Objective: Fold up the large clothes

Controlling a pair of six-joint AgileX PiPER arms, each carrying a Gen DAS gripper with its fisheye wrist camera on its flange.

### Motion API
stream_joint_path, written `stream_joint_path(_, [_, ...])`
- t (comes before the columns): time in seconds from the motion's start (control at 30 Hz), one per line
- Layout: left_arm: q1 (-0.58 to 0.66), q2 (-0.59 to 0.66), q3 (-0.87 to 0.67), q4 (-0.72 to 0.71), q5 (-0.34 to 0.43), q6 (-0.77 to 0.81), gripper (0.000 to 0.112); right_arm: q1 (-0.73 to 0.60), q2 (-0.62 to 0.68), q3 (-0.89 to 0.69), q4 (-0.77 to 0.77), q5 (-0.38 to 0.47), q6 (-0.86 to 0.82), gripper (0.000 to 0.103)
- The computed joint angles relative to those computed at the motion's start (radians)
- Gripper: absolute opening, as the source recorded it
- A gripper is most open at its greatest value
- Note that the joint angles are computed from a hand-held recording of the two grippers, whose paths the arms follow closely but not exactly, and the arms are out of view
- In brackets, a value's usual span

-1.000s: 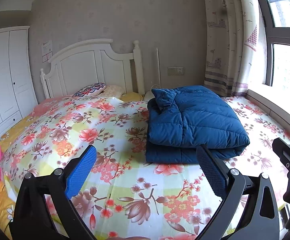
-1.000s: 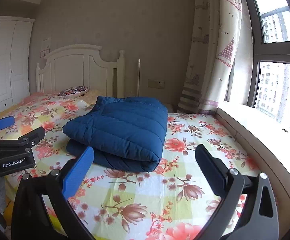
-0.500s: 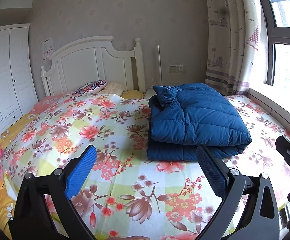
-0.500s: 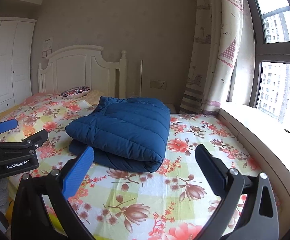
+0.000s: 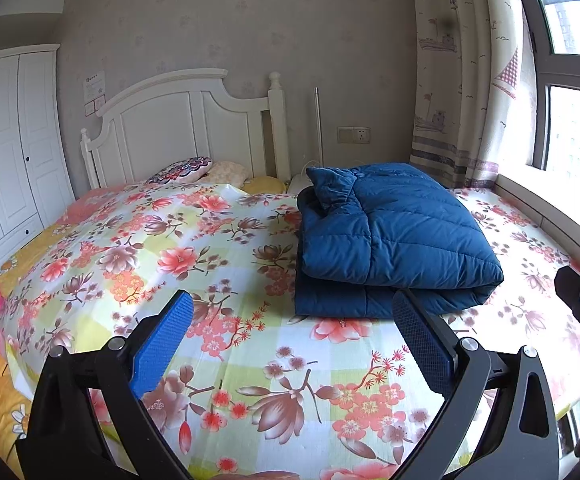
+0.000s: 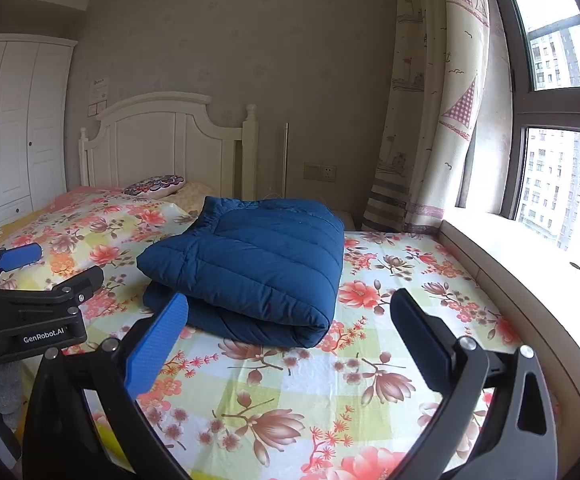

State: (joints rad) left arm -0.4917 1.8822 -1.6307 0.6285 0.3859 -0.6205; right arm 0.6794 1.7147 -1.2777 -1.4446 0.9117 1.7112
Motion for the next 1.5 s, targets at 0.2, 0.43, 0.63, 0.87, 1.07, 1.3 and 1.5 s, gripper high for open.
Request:
stream_joint_path(0.2, [0.001, -0.001, 0.003, -0.009, -0.003, 0.009, 0.097, 0.005, 0.001, -0.006, -0.002, 0.005, 0.0, 0.1])
stream_joint_path(0.43, [-0.002, -0.001, 0.0, -0.001, 0.002, 0.001, 0.097, 0.004, 0.002, -0.01, 0.004, 0.0, -0.005, 0.1])
stream_joint_path(0.63, [0.002, -0.004, 0.006, -0.003, -0.006, 0.003, 0.097, 0.003, 0.001, -0.008, 0.003, -0.005, -0.009, 0.1])
stream_joint_path(0.87, [0.002, -0.009, 0.016, 0.005, -0.011, -0.003, 0.097, 0.0, 0.002, -0.006, 0.002, -0.008, -0.008, 0.1])
stream_joint_path(1.07, [0.004, -0.011, 0.019, 0.006, -0.015, -0.004, 0.097, 0.002, 0.004, -0.01, 0.006, -0.007, -0.012, 0.1])
stream_joint_path(1.3, [0.005, -0.021, 0.041, 0.022, -0.029, -0.016, 0.097, 0.001, 0.014, -0.014, 0.01, -0.013, -0.015, 0.1])
stream_joint_path(1.5, [0.014, -0.013, 0.054, 0.003, -0.09, 0.012, 0.097, -0.019, 0.033, -0.02, 0.025, -0.035, -0.026, 0.1])
